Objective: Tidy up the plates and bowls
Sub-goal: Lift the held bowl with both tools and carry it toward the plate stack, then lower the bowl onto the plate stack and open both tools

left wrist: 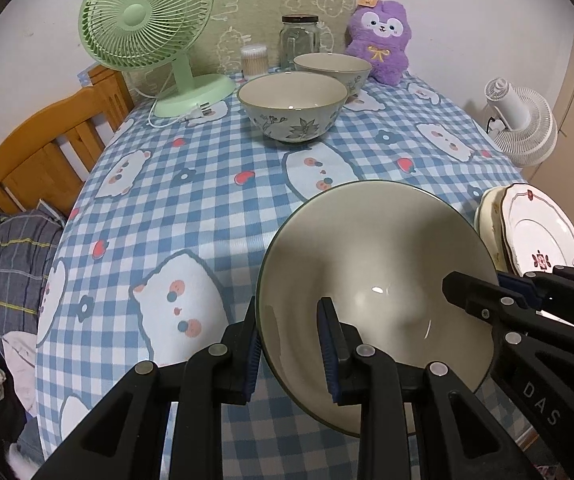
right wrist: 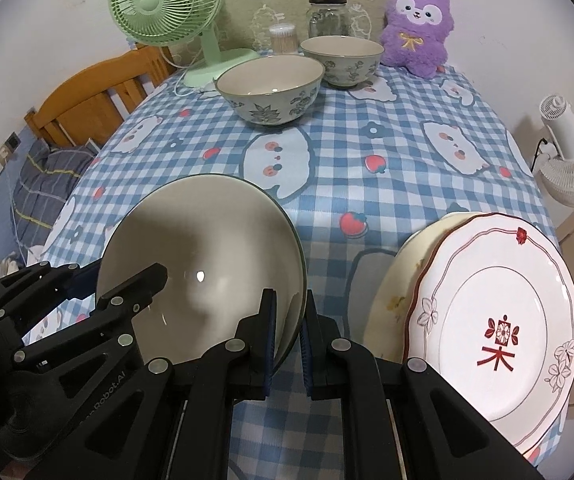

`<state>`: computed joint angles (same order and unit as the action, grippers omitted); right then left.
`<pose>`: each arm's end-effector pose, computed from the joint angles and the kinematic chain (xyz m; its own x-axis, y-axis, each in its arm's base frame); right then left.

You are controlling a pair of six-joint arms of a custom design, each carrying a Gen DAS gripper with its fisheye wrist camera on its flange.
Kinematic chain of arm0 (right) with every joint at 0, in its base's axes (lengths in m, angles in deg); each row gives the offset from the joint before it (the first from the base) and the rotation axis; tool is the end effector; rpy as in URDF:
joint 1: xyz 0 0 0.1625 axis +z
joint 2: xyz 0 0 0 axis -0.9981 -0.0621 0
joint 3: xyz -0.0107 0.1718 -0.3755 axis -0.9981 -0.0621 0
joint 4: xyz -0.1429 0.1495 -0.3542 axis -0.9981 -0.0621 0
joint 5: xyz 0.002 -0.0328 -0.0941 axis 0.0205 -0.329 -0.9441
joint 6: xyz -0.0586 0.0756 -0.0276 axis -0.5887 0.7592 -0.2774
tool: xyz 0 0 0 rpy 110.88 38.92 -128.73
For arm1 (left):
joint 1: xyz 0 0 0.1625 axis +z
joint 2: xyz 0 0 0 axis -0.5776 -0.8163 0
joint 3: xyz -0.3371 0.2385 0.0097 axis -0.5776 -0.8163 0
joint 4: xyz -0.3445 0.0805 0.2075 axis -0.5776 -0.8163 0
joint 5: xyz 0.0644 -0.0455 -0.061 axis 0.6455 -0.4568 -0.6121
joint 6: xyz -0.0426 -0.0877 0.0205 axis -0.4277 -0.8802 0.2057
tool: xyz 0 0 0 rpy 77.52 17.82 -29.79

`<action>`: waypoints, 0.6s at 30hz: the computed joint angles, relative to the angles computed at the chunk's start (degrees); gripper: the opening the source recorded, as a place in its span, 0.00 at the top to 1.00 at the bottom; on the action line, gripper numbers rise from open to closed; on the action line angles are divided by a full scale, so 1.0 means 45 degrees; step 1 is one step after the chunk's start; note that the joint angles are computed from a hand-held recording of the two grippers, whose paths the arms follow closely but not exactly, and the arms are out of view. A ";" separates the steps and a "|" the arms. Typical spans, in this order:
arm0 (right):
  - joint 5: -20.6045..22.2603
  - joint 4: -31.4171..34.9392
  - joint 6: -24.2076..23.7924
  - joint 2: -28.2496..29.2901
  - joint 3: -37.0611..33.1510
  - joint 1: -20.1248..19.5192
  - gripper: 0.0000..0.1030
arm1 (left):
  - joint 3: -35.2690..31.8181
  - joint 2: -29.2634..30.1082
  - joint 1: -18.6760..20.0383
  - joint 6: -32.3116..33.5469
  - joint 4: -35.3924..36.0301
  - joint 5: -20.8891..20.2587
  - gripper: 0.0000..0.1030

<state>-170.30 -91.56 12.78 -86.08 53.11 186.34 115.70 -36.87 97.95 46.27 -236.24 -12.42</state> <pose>0.2361 -0.8034 0.0353 -0.6173 -0.6389 0.4591 -0.7078 0.7057 0.0305 -0.1245 -0.7235 0.1183 -0.6496 -0.3327 -0.6836 0.2034 0.7903 -0.5780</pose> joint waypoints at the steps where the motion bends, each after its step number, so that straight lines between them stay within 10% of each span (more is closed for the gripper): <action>1: 0.0027 0.0086 0.0000 -0.0038 0.0048 -0.0009 0.87 | 0.0071 -0.0030 -0.0021 -0.0048 -0.0039 0.0061 0.76; 18: 0.0348 0.0418 0.0564 -0.0188 0.0106 -0.0159 0.87 | 0.0339 -0.0106 -0.0027 0.0096 -0.0211 -0.0281 0.73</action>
<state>-168.74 -89.68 15.31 -86.93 53.59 185.63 117.23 -37.35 97.82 46.70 -237.19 -13.68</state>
